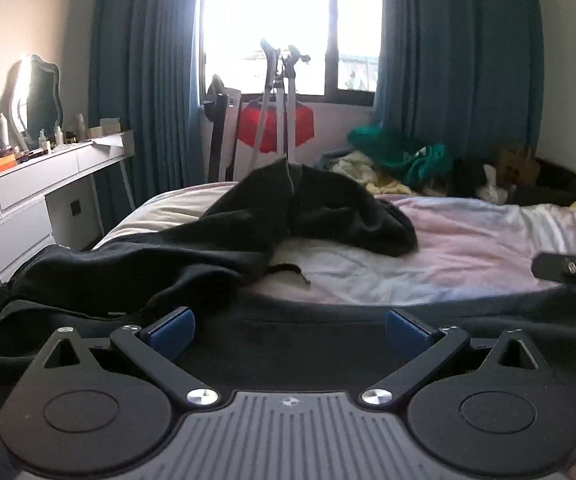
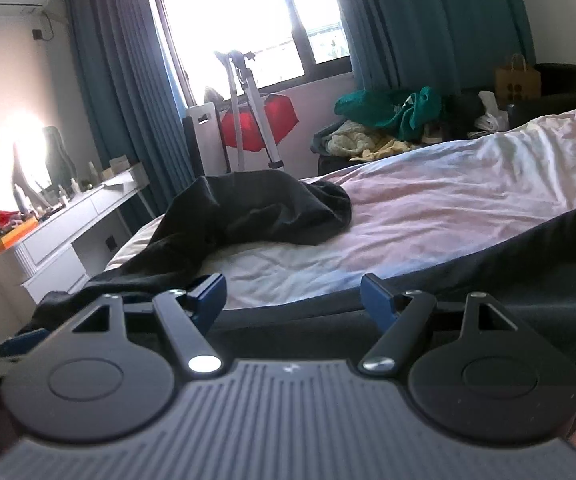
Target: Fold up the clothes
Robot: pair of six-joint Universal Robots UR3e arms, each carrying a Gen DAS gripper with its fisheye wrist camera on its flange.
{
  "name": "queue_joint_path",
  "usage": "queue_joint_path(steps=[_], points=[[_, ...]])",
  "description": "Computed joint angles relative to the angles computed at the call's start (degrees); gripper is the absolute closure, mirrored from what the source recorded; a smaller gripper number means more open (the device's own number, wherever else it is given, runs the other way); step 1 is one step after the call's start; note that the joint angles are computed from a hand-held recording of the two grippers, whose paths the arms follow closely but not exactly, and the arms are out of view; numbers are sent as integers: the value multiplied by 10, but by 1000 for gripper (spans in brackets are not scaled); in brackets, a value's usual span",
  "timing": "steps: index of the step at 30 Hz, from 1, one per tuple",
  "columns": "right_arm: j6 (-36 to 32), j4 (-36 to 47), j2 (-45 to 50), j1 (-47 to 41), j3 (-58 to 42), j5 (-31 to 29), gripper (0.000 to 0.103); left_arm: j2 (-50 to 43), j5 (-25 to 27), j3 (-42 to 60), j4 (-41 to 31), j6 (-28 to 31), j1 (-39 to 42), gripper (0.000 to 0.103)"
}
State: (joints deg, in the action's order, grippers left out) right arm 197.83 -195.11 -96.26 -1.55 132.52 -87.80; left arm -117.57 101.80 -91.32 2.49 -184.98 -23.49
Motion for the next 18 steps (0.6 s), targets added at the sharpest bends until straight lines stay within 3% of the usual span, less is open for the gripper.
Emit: queue_joint_path(steps=[7, 15, 18], points=[[5, -22, 47, 25, -20, -33, 27, -4, -12, -10, 16, -11, 14, 1], [7, -15, 49, 52, -19, -54, 27, 52, 0, -63, 21, -19, 17, 1], [32, 62, 28, 31, -42, 0, 26, 78, 3, -77, -13, -44, 20, 1]])
